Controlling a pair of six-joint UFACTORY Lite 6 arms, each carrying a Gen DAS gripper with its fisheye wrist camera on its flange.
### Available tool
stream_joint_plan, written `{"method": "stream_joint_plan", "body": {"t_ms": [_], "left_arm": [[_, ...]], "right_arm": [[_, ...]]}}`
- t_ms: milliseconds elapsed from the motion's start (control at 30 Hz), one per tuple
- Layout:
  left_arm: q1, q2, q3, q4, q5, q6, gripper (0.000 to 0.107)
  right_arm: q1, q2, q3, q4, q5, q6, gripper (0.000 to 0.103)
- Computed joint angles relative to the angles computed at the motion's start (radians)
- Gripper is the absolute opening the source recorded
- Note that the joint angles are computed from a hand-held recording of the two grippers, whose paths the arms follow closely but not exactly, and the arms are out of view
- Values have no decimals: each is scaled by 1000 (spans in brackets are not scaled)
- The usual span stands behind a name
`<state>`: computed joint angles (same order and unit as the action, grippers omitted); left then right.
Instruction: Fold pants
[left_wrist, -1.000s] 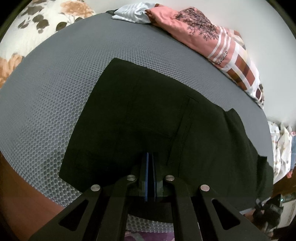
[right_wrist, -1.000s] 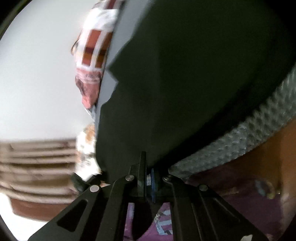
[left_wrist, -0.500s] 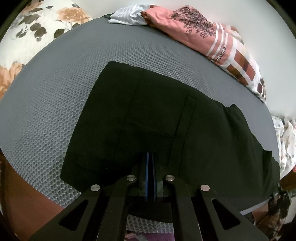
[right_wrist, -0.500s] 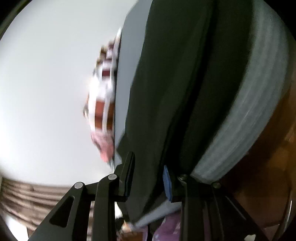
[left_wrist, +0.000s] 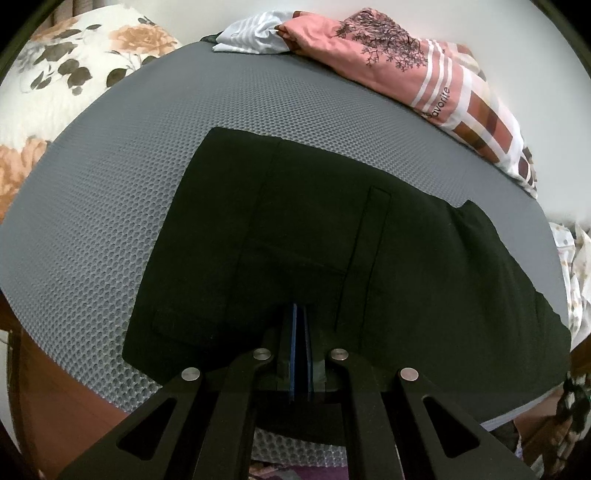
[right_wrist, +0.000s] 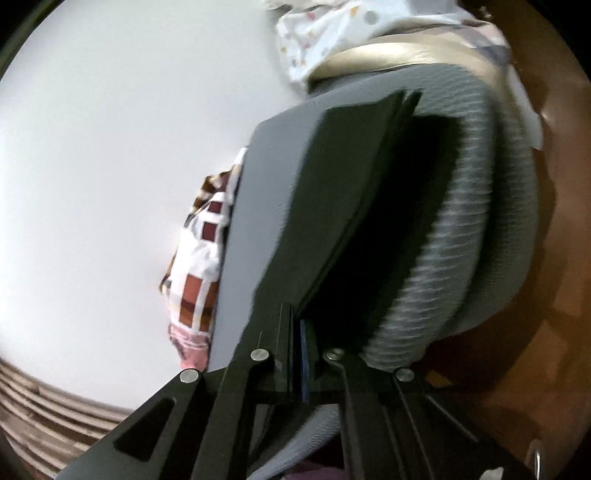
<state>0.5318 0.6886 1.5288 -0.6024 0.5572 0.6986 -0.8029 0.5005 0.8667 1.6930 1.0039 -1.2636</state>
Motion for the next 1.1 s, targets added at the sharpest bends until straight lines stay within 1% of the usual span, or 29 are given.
{"method": "stream_joint_plan", "body": {"t_ms": [33, 133, 233, 300, 367, 400, 467, 533, 667, 700, 733, 767, 833, 867, 900, 933, 1000, 1067, 1100], "left_arm": [[-1, -1, -2, -1, -3, 1, 5], [-6, -4, -5, 7, -12, -7, 5], [-5, -3, -3, 7, -10, -9, 5], [-5, -4, -5, 2, -11, -5, 5], [-5, -6, -9, 2, -16, 0, 5], [-5, -8, -12, 0, -19, 4, 5], [-7, -9, -13, -1, -21, 2, 5], [-8, -5, -7, 4, -20, 0, 5], [-9, -1, 5, 15, -15, -10, 5], [-9, -1, 5, 11, -13, -10, 5], [-9, -2, 4, 10, -14, -10, 5], [-10, -5, -2, 10, -17, -9, 5], [-11, -8, -6, 11, -23, -8, 5], [-12, -9, -8, 13, -27, -11, 5], [-13, -10, -10, 13, -29, -13, 5], [-13, -13, -14, 8, -31, -12, 5], [-11, -12, -15, -2, -30, -11, 5], [-9, -16, -23, -9, -33, -4, 5], [-10, -18, -27, -10, -36, -2, 5]], "right_arm": [[-15, 49, 14, -13, 39, 4, 5], [-24, 115, 40, 10, 90, 20, 6], [-64, 123, 44, 15, 110, 37, 10], [-104, 126, 41, 20, 133, 45, 14], [-133, 93, 32, 22, 94, 43, 13], [-141, 81, 43, -2, 65, 53, 6], [-135, 72, 70, -51, 25, 75, 4], [-87, 51, 88, -55, -37, 56, 2], [-115, 89, 129, -82, -6, 91, 3], [-129, 76, 115, -66, -7, 81, 8], [-155, 57, 91, -47, -5, 61, 9], [-158, 36, 75, -1, -20, 49, 12], [-179, 35, 92, 17, -24, 51, 21], [-190, 40, 112, 8, -40, 69, 35], [-198, 50, 132, 17, -48, 71, 47], [-207, 60, 147, 25, -45, 66, 48], [-211, 103, 209, 3, -53, 98, 48], [-204, 157, 267, -25, -36, 138, 48], [-196, 163, 276, -30, -50, 147, 49]]}}
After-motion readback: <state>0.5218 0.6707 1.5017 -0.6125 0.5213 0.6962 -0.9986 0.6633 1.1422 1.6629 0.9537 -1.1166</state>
